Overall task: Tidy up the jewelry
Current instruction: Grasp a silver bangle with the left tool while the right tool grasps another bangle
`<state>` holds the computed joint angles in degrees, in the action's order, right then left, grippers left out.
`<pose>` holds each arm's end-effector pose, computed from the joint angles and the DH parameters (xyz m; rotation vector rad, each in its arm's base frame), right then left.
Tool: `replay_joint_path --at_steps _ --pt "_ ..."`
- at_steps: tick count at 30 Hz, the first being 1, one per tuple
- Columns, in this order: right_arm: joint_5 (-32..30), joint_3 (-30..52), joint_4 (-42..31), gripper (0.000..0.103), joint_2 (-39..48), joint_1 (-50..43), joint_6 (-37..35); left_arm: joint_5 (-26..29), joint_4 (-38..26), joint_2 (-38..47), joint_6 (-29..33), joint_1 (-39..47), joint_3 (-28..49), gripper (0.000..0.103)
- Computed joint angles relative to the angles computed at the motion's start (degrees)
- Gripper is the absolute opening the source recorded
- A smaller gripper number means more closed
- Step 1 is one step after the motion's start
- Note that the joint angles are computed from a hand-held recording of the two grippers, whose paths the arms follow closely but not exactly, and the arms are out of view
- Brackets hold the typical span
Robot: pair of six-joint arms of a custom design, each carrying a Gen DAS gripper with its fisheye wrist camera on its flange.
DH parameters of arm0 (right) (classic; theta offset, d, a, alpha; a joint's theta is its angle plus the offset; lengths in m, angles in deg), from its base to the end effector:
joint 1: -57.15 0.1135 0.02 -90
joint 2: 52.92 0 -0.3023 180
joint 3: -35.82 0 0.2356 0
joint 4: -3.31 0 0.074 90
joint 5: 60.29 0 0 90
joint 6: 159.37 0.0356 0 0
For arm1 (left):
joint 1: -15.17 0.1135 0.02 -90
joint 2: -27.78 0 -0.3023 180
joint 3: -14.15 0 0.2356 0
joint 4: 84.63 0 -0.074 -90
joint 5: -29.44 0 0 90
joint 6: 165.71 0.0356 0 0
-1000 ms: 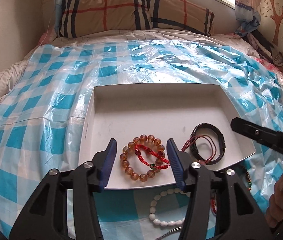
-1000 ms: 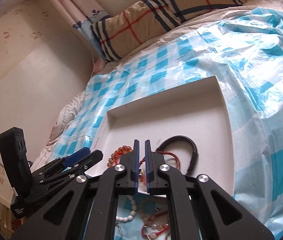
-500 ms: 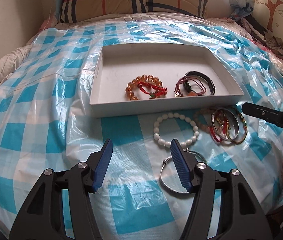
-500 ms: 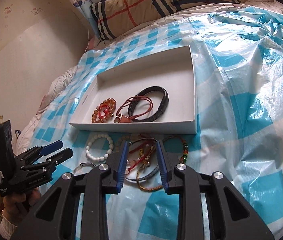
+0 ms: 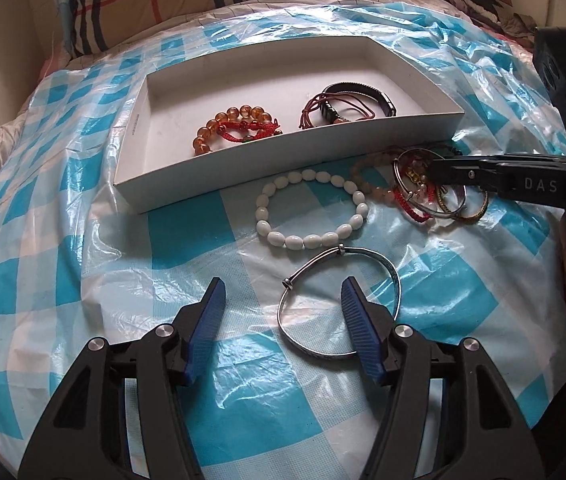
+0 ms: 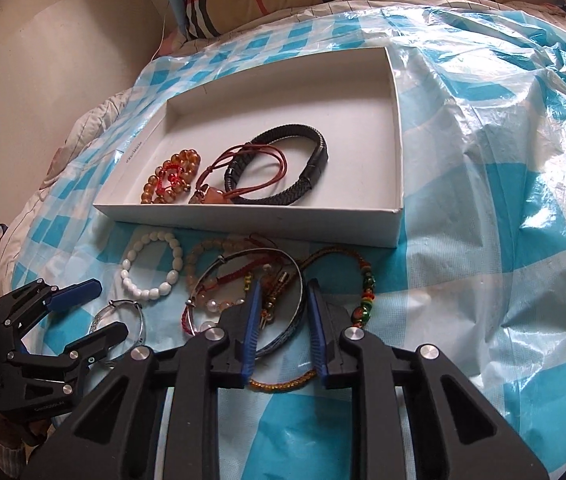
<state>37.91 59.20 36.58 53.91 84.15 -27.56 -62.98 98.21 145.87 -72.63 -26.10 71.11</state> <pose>0.1844 0.0883 0.0849 0.3815 2.4382 0.3590 0.2518 -0.2190 0.0807 0.9664 2.4124 -0.1896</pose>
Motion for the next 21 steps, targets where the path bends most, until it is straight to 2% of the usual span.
replay_joint_path --at_steps 2,3,4,5,8,13,18,21 --pt "0.28 -0.55 0.3 0.01 -0.83 0.43 0.43 1.67 -1.15 -0.24 -0.39 0.43 0.43 0.034" --pt "0.71 -1.01 0.34 0.008 -1.63 0.96 0.87 1.75 -1.92 -0.51 -0.33 0.34 0.62 0.017" --pt "1.44 -1.18 -0.66 0.007 -3.13 1.94 1.63 1.68 -2.46 -0.83 -0.18 0.14 0.68 0.008" --pt "2.46 -1.7 -1.42 0.007 -4.83 3.04 2.38 1.78 -2.88 -1.34 -0.01 -0.12 0.46 0.005" --pt "6.12 -3.37 -5.85 0.007 -12.48 7.53 5.82 4.52 -3.33 -4.25 -1.11 0.39 -1.6 0.003" --pt "14.38 -4.22 -19.67 0.007 -29.22 19.2 14.64 6.39 -3.41 -12.87 -3.78 1.0 -7.65 0.002" --pt "27.43 -1.28 -36.77 0.007 -41.43 37.57 28.96 5.39 -6.1 -24.43 -6.16 -0.72 -13.24 0.002" --pt "37.16 2.36 -48.12 0.007 -43.66 50.61 41.15 3.72 -9.05 -31.81 -7.53 -2.64 -15.51 0.002"
